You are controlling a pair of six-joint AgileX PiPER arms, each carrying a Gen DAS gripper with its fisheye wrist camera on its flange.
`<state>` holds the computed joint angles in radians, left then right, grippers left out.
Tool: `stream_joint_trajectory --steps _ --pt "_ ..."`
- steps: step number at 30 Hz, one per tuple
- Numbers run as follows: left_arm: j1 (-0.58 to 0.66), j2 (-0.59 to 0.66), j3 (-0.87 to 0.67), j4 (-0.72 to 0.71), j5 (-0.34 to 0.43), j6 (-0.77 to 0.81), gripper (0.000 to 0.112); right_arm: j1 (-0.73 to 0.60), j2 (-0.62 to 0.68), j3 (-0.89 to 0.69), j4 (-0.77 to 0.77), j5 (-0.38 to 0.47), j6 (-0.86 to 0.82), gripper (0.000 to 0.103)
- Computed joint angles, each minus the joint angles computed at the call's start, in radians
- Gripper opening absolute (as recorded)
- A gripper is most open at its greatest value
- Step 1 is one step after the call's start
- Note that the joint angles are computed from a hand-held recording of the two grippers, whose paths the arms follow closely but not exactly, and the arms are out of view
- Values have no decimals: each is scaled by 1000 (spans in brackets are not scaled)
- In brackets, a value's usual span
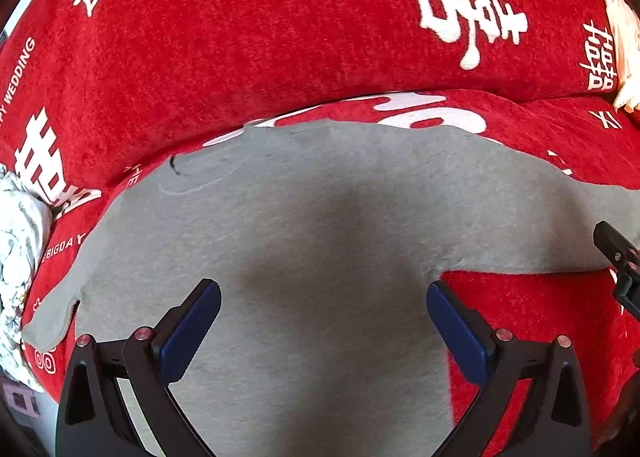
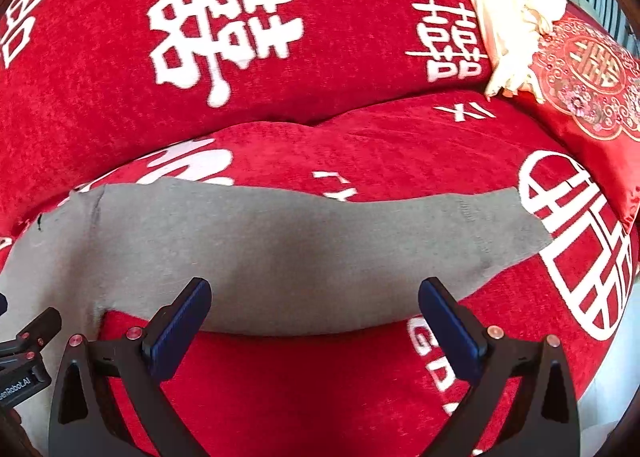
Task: Fold small clothes
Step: 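Move the right gripper along a grey sleeve toward its cuff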
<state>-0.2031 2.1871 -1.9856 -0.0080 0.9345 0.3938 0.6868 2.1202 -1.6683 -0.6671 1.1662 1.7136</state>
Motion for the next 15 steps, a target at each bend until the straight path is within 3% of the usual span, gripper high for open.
stream_joint_trajectory --steps 15 --pt "-109 17 -9 47 4 -67 103 -52 -115 245 -24 -81 92 103"
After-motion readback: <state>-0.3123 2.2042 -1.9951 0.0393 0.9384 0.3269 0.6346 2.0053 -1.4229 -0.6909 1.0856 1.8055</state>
